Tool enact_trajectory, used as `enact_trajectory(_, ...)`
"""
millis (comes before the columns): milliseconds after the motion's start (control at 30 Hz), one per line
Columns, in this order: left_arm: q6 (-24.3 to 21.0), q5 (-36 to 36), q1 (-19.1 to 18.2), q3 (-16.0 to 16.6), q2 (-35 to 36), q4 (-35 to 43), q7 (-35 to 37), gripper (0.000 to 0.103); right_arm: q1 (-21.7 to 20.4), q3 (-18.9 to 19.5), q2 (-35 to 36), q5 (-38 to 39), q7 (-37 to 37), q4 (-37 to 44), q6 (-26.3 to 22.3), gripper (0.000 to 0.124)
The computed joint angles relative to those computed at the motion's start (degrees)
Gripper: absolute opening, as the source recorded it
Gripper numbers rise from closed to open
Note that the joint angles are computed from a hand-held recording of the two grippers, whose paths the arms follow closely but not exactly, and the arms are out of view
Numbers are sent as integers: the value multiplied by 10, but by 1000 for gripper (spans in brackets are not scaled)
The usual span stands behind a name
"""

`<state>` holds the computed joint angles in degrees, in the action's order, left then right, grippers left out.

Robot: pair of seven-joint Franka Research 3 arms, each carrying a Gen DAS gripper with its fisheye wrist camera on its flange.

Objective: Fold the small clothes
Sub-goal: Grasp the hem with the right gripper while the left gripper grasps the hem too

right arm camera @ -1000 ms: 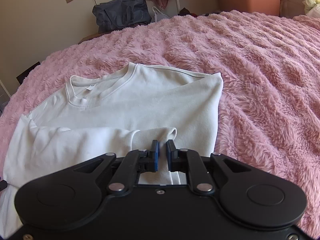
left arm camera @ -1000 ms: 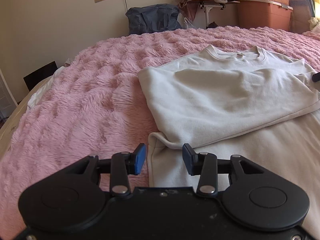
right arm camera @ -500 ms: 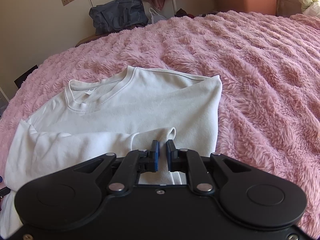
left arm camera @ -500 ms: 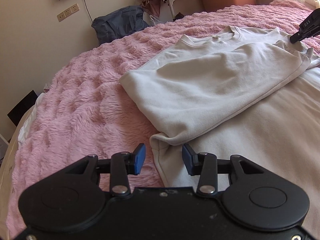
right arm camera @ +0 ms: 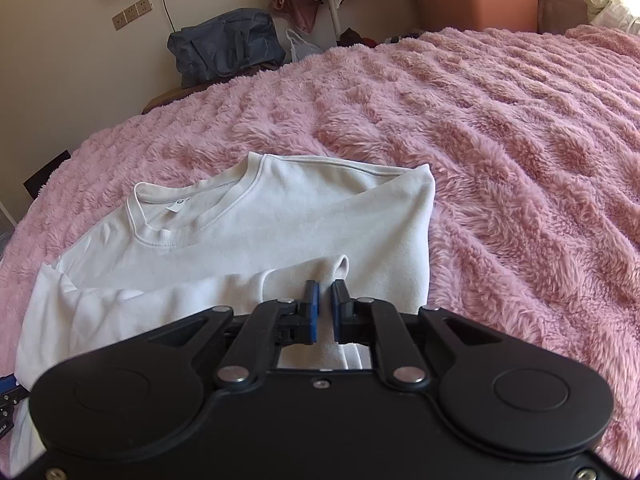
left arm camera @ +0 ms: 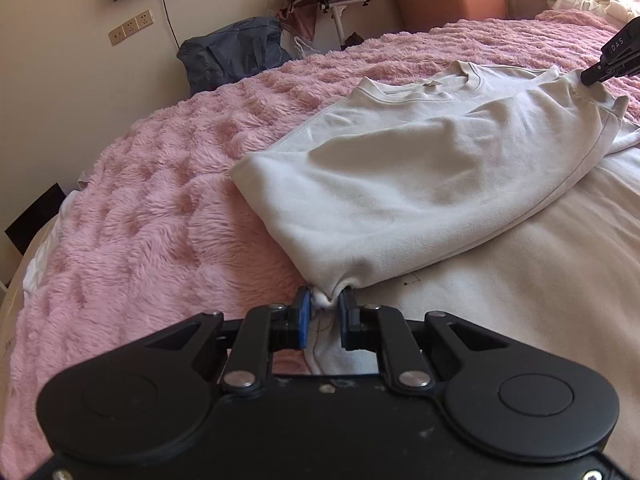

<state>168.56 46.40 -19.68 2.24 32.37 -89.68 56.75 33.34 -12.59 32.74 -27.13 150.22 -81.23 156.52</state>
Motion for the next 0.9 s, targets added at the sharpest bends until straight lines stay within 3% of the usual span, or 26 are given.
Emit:
enact_trajectory(33, -9, 30, -33, 37, -12, -9, -50, 10, 8, -12, -2, -12, 16, -5, 11, 7)
enact_trajectory(67, -24, 60, -52, 57, -20, -13, -95, 0, 16, -22, -5, -23, 31, -10, 22, 7)
enact_trajectory(133, -98, 129, -92, 90, -29, -12, -178, 0, 28, -40, -11, -45, 62, -17, 42, 7)
enact_trajectory(200, -83, 58, -52, 54, -35, -28, -161, 0, 43, -58, -16, -70, 88, -20, 41, 7)
enact_trajectory(267, -65, -9, 4, 1, -37, -43, -147, 0, 28, -39, -20, -62, 83, -28, 40, 7)
enact_trajectory(367, 4, 15, 13, 9, -46, -69, -189, 0, 12, -17, -23, -37, 81, -44, 19, 7)
enact_trajectory(433, 35, 6, 32, -10, -49, -77, -159, 4, 10, -18, -27, -37, 94, -63, 33, 7)
enact_trajectory(467, 45, 14, 28, -4, -49, -77, -157, 7, 15, -25, -29, -45, 106, -71, 40, 6)
enact_trajectory(600, 44, 108, -30, 56, -34, -44, -160, 16, 23, -36, -31, -61, 128, -73, 54, 6)
enact_trajectory(700, 24, 114, -10, 26, -7, -10, -82, 16, 12, -25, -29, -54, 107, -60, 53, 6)
enact_trajectory(833, 3, 48, 25, -18, 19, 19, 6, 15, 8, -20, -29, -47, 88, -54, 49, 6)
enact_trajectory(867, 6, 35, 28, -20, 21, 20, 16, 6, 8, -19, -30, -45, 86, -54, 48, 6)
enact_trajectory(900, 5, 30, 21, -11, 19, 18, 10, 4, 8, -19, -30, -44, 86, -54, 48, 6)
